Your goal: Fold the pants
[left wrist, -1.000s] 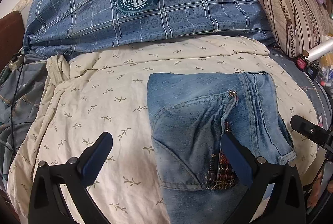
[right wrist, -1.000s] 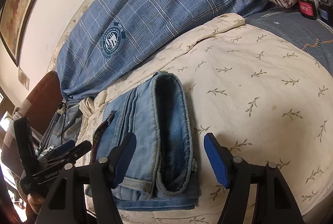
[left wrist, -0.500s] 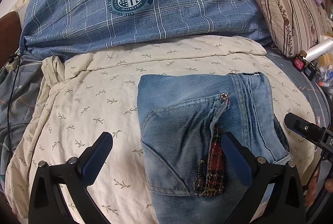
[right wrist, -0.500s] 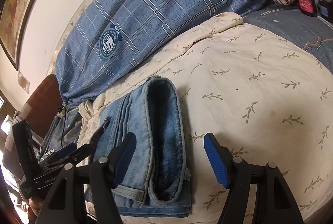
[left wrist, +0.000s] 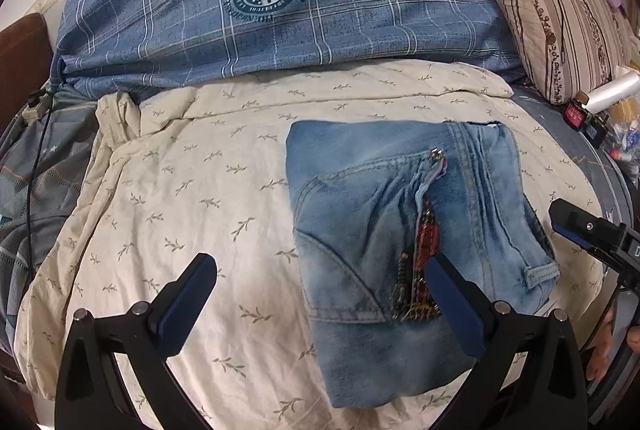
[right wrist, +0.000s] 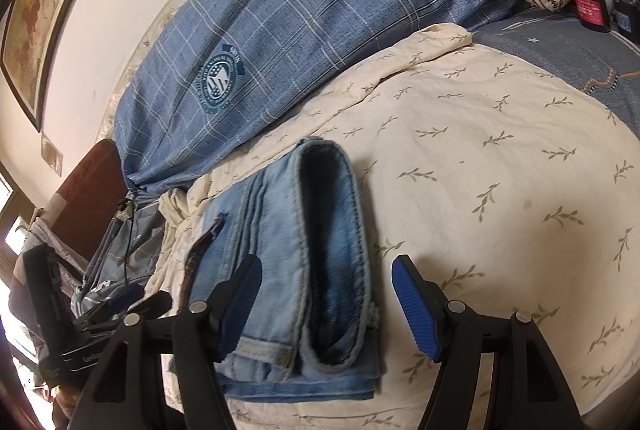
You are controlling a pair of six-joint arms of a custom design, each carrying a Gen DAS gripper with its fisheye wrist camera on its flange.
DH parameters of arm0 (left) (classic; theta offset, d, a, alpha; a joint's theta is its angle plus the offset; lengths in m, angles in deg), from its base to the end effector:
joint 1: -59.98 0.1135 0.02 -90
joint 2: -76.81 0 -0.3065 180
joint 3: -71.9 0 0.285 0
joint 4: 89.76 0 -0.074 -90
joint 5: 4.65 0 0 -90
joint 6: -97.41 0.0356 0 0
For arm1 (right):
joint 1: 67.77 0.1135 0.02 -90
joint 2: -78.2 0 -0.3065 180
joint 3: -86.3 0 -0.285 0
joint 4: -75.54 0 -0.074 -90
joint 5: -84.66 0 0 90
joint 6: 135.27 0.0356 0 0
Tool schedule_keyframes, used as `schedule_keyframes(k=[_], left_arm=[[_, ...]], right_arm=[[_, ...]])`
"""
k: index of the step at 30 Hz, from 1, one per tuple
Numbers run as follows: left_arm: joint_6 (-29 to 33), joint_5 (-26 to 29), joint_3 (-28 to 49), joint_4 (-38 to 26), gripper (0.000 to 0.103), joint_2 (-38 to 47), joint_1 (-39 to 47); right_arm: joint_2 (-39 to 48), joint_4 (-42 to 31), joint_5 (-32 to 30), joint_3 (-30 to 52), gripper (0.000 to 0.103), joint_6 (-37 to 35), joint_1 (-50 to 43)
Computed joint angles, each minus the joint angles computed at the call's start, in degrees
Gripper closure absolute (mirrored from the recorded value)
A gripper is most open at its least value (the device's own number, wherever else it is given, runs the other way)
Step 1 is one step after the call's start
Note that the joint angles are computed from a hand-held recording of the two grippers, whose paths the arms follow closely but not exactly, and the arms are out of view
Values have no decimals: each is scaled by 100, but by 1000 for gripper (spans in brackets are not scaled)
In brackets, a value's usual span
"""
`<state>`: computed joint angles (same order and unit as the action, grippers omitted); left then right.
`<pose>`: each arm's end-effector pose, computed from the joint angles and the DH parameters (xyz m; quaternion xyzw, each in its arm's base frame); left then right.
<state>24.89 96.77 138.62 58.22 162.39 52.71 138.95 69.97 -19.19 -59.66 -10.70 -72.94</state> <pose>0.3312 -0.0494 0.2425 0.2335 0.9087 -0.0637 0.3402 0.2165 -0.0110 0.1948 0.2408 0.8374 0.2237 0.4367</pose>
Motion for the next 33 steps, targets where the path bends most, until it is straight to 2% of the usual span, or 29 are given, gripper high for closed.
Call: schedule_keyframes(k=[5, 11, 17, 21, 26, 30, 32, 33], left_arm=[[8, 64, 126, -93, 0, 255, 123], [50, 335, 301, -48, 0, 542, 136], [37, 809, 626, -113, 0, 900, 196], [268, 1537, 962, -451, 0, 1171, 392], [647, 1740, 1102, -635, 0, 1445, 557], [654, 2217, 1323, -1057, 0, 1681, 663], [842, 2518, 1475, -1364, 0, 1796, 662], [1031, 2705, 1554, -1592, 0, 1842, 647]], right_arm=[[246, -74, -236, 111, 32, -34, -17], [734, -13, -856, 241, 32, 94, -468], [1246, 124, -1239, 496, 32, 16, -780], [1625, 175, -1338, 749, 32, -122, -808], [1782, 252, -1537, 841, 32, -148, -861], [2134, 281, -2376, 938, 31, -100, -863], [2047, 222, -2074, 966, 28, -267, -610], [2051, 313, -2166, 954, 28, -250, -574]])
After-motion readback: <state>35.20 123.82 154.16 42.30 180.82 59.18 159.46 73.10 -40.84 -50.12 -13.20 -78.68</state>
